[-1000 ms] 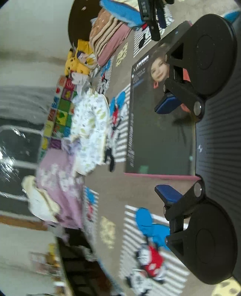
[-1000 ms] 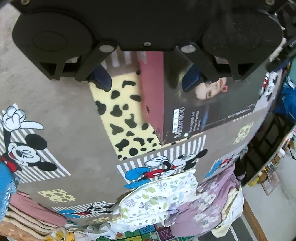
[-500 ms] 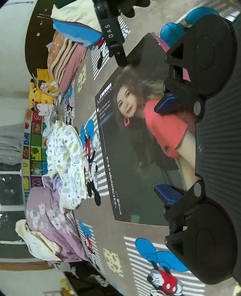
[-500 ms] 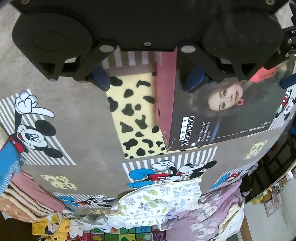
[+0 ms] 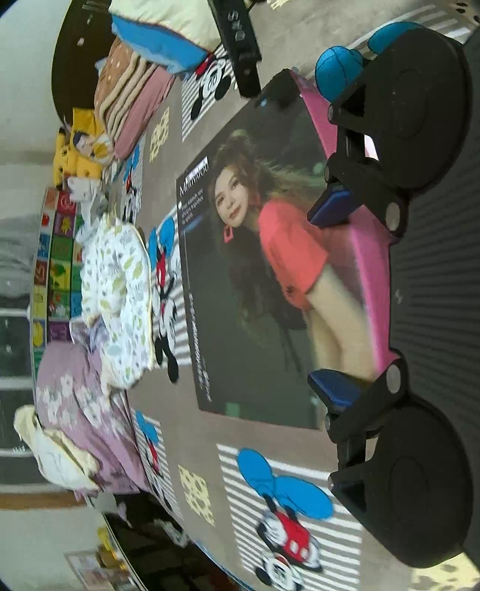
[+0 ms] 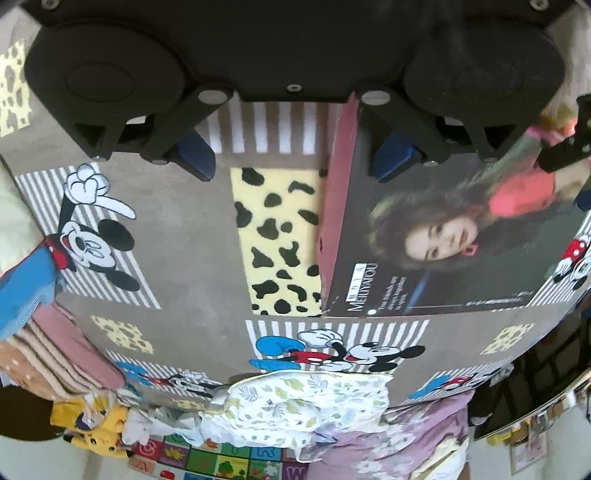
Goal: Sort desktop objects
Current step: 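Carry the album over the pink box and lay it flat on the rim, then open the right tool to release the album on the box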
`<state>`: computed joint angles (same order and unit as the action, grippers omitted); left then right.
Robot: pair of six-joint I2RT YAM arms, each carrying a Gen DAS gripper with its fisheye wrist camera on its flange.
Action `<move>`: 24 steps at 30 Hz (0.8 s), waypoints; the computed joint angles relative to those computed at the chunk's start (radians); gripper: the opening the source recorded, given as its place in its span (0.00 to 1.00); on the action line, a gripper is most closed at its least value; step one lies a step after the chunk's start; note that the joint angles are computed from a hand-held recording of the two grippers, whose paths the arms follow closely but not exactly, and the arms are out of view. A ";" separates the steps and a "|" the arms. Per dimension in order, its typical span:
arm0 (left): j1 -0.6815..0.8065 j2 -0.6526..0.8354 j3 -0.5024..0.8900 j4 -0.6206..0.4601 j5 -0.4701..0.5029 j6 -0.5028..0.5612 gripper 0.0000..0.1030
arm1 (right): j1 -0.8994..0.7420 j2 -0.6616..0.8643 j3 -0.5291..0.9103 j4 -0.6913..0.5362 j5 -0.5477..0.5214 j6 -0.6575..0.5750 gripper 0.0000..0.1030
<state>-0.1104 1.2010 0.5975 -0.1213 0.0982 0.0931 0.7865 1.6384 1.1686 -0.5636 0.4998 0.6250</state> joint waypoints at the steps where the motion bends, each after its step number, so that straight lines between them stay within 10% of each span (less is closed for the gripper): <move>1: -0.008 -0.019 -0.006 -0.014 -0.019 -0.010 0.83 | 0.014 -0.007 0.007 -0.024 0.020 0.006 0.90; 9: -0.101 -0.267 -0.069 -0.121 -0.220 -0.048 0.83 | 0.108 -0.167 -0.024 -0.072 0.099 0.116 0.90; 24: -0.164 -0.686 -0.022 -0.518 -0.257 -0.111 0.85 | 0.391 -0.239 0.049 -0.259 0.302 0.286 0.95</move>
<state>-0.2748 0.5153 0.5755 -0.6393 -0.1588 -0.0183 1.1777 1.3990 1.2176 -0.8221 0.8016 0.9110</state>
